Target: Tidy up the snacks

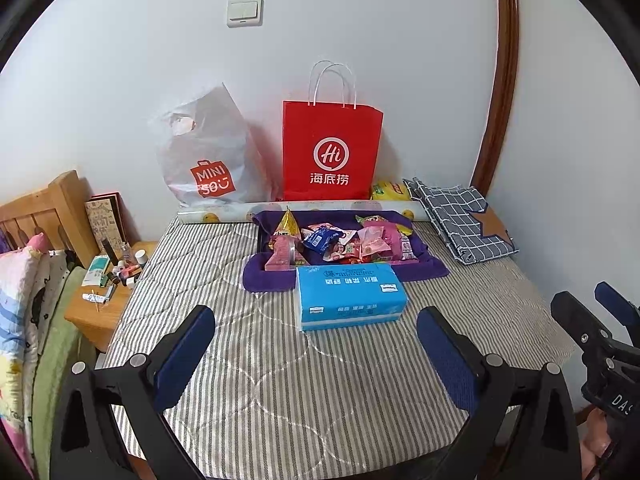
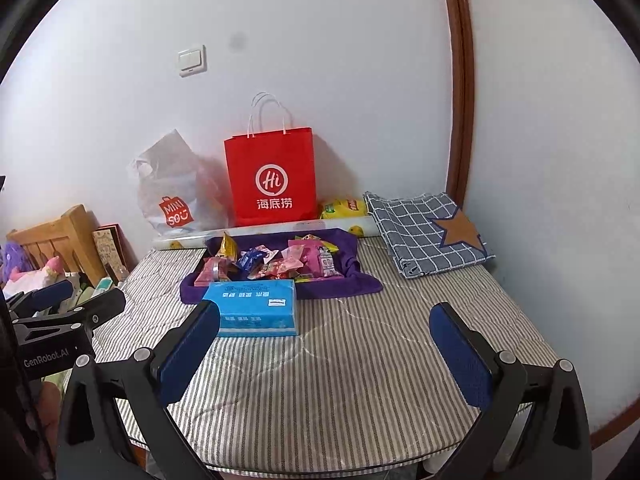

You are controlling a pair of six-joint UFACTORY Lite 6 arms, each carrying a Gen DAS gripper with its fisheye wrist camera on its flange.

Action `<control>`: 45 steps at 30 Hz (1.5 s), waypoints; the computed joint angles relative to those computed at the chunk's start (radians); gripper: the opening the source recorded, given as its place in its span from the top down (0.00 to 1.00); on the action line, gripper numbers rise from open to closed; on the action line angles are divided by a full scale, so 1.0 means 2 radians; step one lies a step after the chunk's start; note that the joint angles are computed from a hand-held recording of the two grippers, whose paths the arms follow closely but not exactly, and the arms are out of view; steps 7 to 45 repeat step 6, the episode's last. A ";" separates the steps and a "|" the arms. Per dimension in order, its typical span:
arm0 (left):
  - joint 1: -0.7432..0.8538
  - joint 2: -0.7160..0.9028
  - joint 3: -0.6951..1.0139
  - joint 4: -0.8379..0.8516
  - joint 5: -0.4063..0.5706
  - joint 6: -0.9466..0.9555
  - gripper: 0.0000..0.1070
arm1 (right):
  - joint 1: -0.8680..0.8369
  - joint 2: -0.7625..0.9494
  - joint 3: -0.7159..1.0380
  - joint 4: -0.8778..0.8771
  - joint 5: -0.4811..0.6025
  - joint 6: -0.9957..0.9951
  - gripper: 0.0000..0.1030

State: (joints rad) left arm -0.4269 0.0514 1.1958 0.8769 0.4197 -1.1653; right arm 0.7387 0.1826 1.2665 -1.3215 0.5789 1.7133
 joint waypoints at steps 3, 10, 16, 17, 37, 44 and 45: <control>0.008 0.009 0.006 -0.007 -0.003 0.006 0.05 | -0.001 0.009 0.010 0.003 0.001 -0.006 0.00; 0.015 0.017 0.009 0.006 -0.015 0.002 0.05 | -0.003 0.016 0.019 0.004 -0.001 -0.008 0.00; 0.015 0.017 0.009 0.006 -0.015 0.002 0.05 | -0.003 0.016 0.019 0.004 -0.001 -0.008 0.00; 0.015 0.017 0.009 0.006 -0.015 0.002 0.05 | -0.003 0.016 0.019 0.004 -0.001 -0.008 0.00; 0.015 0.017 0.009 0.006 -0.015 0.002 0.05 | -0.003 0.016 0.019 0.004 -0.001 -0.008 0.00; 0.015 0.017 0.009 0.006 -0.015 0.002 0.05 | -0.003 0.016 0.019 0.004 -0.001 -0.008 0.00; 0.015 0.017 0.009 0.006 -0.015 0.002 0.05 | -0.003 0.016 0.019 0.004 -0.001 -0.008 0.00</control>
